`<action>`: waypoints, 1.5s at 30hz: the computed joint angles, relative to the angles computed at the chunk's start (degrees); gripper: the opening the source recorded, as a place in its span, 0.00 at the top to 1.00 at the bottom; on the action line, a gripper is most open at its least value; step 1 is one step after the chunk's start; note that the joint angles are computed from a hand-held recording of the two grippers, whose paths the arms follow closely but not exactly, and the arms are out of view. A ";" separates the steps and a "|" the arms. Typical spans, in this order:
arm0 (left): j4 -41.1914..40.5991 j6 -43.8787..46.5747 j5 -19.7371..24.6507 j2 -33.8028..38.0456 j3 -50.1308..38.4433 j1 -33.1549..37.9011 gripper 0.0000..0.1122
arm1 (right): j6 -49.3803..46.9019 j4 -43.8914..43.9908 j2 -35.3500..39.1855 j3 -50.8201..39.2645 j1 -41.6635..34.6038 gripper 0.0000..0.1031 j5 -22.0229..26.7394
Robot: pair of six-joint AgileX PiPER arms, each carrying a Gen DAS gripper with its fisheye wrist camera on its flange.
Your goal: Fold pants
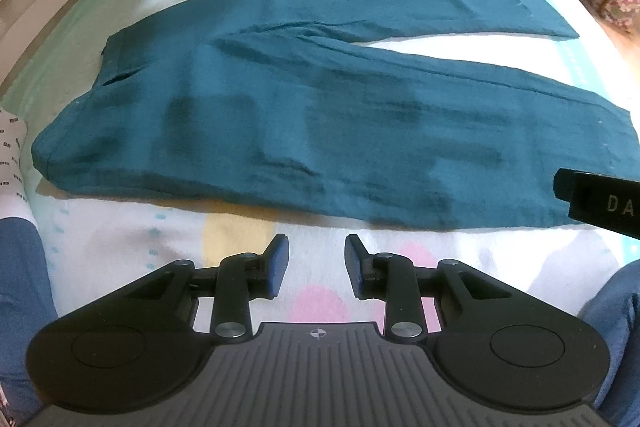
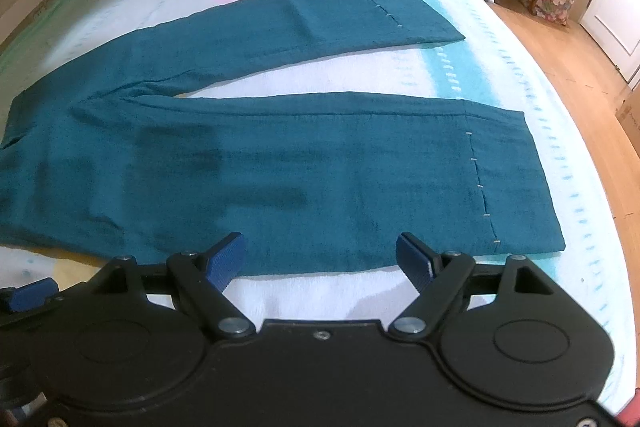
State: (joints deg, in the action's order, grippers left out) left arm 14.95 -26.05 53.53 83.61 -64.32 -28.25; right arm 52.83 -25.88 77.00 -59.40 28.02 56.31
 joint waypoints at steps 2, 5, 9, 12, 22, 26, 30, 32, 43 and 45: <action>-0.15 0.26 0.20 0.24 -0.24 0.21 0.73 | -0.10 0.11 -0.06 0.09 -0.08 0.20 -0.12; -0.32 0.53 0.23 0.46 -0.25 0.41 0.73 | -0.25 0.40 0.15 0.04 -0.09 0.20 -0.14; -0.60 0.94 0.35 0.51 -0.32 0.52 0.73 | -0.18 0.48 0.39 -0.03 0.17 0.20 -0.06; -0.80 1.22 0.52 0.51 -0.53 0.58 0.73 | -0.57 0.74 0.51 -0.11 -0.05 0.20 -0.17; -0.41 0.68 0.64 0.71 -0.47 0.21 0.73 | -1.13 1.10 0.41 0.16 0.03 0.20 -0.56; -0.36 0.62 0.65 0.70 -0.43 0.14 0.73 | -1.18 1.18 0.39 0.32 0.10 0.20 -0.76; -0.55 0.74 0.62 0.65 -0.35 0.24 0.73 | -1.10 1.16 0.65 0.22 0.20 0.20 -0.80; -0.48 0.70 0.66 0.66 -0.35 0.22 0.73 | -1.12 1.22 0.63 0.29 0.17 0.20 -0.91; -3.38 5.60 -2.70 0.32 -0.74 2.68 0.73 | -2.06 0.76 0.86 0.74 -0.76 0.27 -2.36; -5.38 8.34 -3.86 0.87 -2.64 4.53 0.73 | -3.53 1.28 1.56 -0.29 -2.13 0.28 -3.00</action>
State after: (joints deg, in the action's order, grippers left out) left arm 9.57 -17.70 49.68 84.49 -66.96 -23.72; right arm 49.29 -24.59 78.57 -59.69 25.88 53.30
